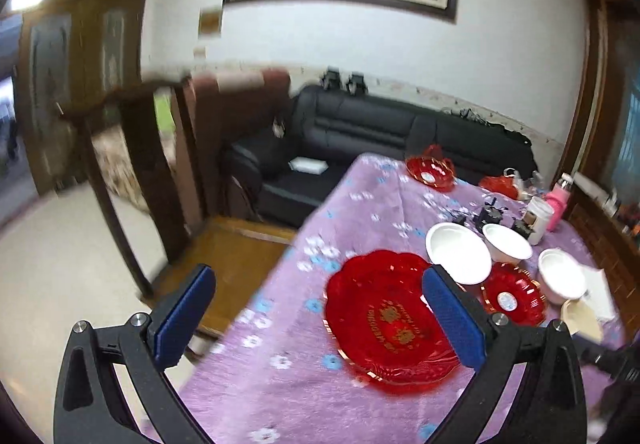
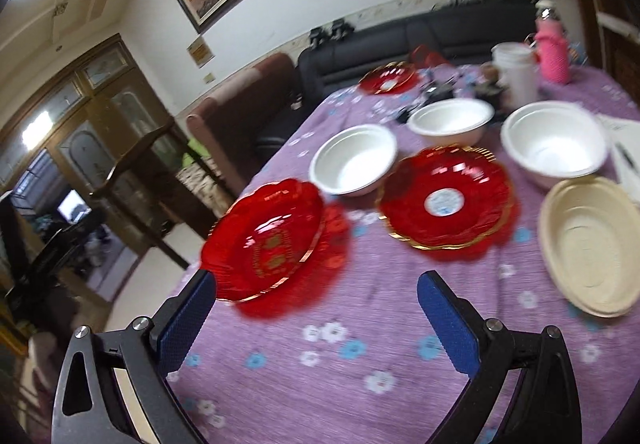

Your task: Organize plates and bowls

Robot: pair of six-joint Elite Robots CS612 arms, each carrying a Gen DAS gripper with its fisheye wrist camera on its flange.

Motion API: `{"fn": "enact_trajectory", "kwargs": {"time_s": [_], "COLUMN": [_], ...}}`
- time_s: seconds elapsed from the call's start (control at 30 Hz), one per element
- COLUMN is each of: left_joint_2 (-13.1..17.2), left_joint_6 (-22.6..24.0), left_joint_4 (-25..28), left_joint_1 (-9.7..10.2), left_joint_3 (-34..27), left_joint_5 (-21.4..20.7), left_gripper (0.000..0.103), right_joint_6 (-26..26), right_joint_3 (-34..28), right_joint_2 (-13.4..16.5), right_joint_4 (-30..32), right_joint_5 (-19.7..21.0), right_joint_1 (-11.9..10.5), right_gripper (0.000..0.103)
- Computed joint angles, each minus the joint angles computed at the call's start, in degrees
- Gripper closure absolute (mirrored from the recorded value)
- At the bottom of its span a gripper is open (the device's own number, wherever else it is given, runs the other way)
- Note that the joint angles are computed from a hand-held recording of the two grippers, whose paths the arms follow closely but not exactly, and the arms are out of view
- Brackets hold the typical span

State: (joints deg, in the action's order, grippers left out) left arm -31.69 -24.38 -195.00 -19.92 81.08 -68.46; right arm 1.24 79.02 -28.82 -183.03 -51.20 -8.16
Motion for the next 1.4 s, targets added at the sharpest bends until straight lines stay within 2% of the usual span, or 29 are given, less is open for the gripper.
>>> {"fn": "enact_trajectory", "kwargs": {"time_s": [0.07,0.1,0.33,0.47,0.63,0.73,0.8,0.87,0.9,0.93,1.0,1.07,1.17,1.4], "left_joint_2": [1.37,2.03,7.82,10.26,12.79,14.18,14.75,15.12,15.34,15.55,15.61,15.44,14.58,11.17], "left_joint_6": [-1.71,-1.97,-1.07,-2.0,-1.35,-1.28,-1.75,-2.01,-1.92,-1.98,-3.07,-3.41,-4.57,-5.91], "left_joint_4": [4.07,5.81,18.49,22.75,26.61,29.52,31.24,32.98,34.82,36.51,38.33,37.01,35.63,29.17], "left_joint_1": [1.28,1.48,2.12,2.7,2.77,2.8,2.94,3.02,3.15,3.32,3.24,3.4,3.4,3.21], "left_joint_3": [-3.06,-4.41,-15.11,-19.17,-23.53,-26.32,-27.53,-28.45,-29.18,-29.82,-30.07,-29.48,-27.68,-21.5], "left_joint_5": [-4.55,-5.25,-5.22,-6.77,-7.43,-8.04,-9.32,-10.62,-11.98,-13.4,-12.34,-13.1,-13.56,-12.04], "left_gripper": [0.0,0.0,0.0,0.0,0.0,0.0,0.001,0.017,0.037,0.065,0.072,0.073,0.074,0.075], "right_joint_6": [-0.47,-0.57,0.57,0.94,0.46,-0.35,-0.66,-1.02,-1.21,-1.41,-1.88,-1.82,-1.7,-5.62], "right_joint_3": [-1.77,-3.01,-11.79,-15.31,-18.69,-20.57,-21.61,-22.5,-23.17,-23.5,-23.67,-23.43,-21.83,-17.47], "right_joint_2": [0.59,1.13,5.11,6.8,8.63,9.57,10.05,10.45,10.74,10.9,11.01,10.95,10.31,7.79], "right_joint_4": [3.81,5.53,16.64,19.6,22.69,24.82,26.63,28.0,28.58,28.72,28.49,28.16,25.86,20.71], "right_joint_5": [1.79,1.92,1.23,-2.54,-5.14,-5.85,-5.88,-5.93,-6.53,-6.94,-8.26,-8.3,-7.98,-8.86], "right_joint_1": [0.46,0.72,2.72,3.86,4.82,5.22,5.37,5.49,5.64,5.74,5.89,5.76,5.65,6.18], "right_gripper": [0.004,0.005,0.025,0.026,0.029,0.037,0.048,0.059,0.062,0.064,0.078,0.083,0.083,0.083]}}
